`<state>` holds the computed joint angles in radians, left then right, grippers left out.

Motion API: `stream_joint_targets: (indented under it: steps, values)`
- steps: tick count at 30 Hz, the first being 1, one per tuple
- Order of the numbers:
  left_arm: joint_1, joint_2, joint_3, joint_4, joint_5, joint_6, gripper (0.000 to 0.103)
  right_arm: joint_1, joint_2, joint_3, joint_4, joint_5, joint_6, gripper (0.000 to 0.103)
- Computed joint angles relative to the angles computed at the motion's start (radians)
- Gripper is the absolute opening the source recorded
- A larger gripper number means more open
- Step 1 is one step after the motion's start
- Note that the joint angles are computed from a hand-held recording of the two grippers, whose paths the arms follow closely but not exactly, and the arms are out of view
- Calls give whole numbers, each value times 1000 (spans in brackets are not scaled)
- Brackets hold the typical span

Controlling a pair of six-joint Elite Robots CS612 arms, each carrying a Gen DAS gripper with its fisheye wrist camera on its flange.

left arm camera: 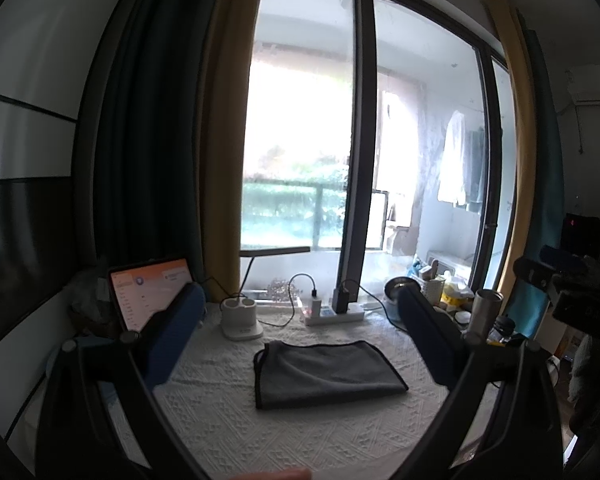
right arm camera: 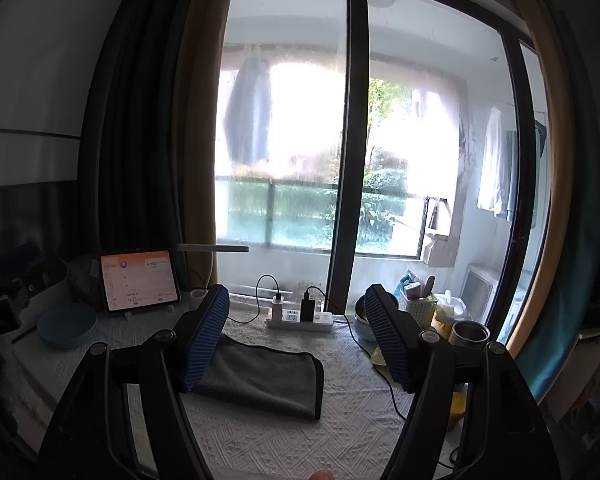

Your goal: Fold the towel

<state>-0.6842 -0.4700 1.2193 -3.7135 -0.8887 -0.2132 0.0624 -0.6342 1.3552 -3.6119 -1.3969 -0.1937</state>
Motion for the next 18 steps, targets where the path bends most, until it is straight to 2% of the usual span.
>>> stream_joint_targets:
  steps: [18]
  values:
    - [-1, 2, -3, 9, -5, 3, 98, 3, 7, -5, 9, -5, 2, 74]
